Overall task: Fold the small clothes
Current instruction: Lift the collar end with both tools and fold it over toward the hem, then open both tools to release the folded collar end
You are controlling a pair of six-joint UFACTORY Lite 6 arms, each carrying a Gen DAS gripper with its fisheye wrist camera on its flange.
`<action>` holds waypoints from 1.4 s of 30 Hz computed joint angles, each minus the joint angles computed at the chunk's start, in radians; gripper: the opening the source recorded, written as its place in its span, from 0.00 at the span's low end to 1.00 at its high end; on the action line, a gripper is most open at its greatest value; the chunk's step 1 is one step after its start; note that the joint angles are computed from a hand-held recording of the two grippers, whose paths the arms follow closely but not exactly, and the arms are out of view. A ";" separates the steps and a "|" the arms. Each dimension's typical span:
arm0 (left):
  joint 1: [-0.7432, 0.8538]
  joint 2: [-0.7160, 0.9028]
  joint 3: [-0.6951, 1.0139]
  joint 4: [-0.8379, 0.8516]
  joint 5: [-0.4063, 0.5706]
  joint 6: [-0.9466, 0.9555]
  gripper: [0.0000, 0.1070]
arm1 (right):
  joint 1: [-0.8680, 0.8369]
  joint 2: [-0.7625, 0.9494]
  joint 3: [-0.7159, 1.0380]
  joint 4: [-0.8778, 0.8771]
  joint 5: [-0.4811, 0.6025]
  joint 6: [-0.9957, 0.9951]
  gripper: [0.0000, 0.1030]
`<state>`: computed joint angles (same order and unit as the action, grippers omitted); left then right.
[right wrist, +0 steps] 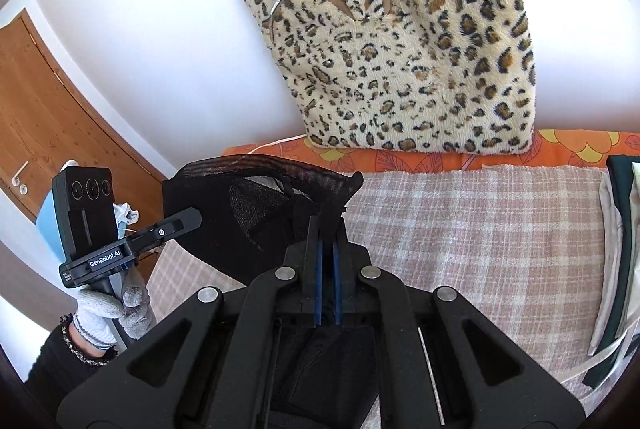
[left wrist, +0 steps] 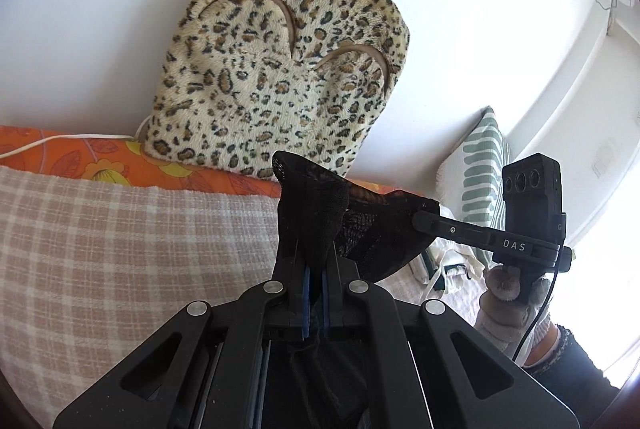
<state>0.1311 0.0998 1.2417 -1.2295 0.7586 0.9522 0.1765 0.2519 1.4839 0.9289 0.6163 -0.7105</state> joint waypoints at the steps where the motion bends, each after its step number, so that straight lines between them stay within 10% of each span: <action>1: 0.000 -0.044 -0.042 0.007 -0.002 -0.002 0.02 | 0.009 -0.052 -0.060 0.001 -0.014 -0.006 0.05; 17: -0.004 -0.759 -0.666 0.214 0.074 -0.089 0.02 | 0.251 -0.745 -0.853 -0.126 -0.198 0.182 0.05; 26: -0.065 -1.020 -0.949 0.366 0.048 -0.106 0.02 | 0.570 -1.006 -1.188 -0.956 -0.378 1.110 0.05; 32: -0.163 -1.220 -1.041 0.617 0.088 -0.302 0.10 | 0.846 -1.112 -1.257 -1.584 -0.156 1.727 0.05; 38: 0.391 -1.351 -1.051 0.494 0.487 0.074 0.10 | 1.352 -1.355 -1.303 -1.774 0.232 2.070 0.15; 42: 0.608 -1.273 -1.012 0.408 0.618 0.219 0.11 | 1.453 -1.317 -1.292 -1.855 0.282 2.211 0.41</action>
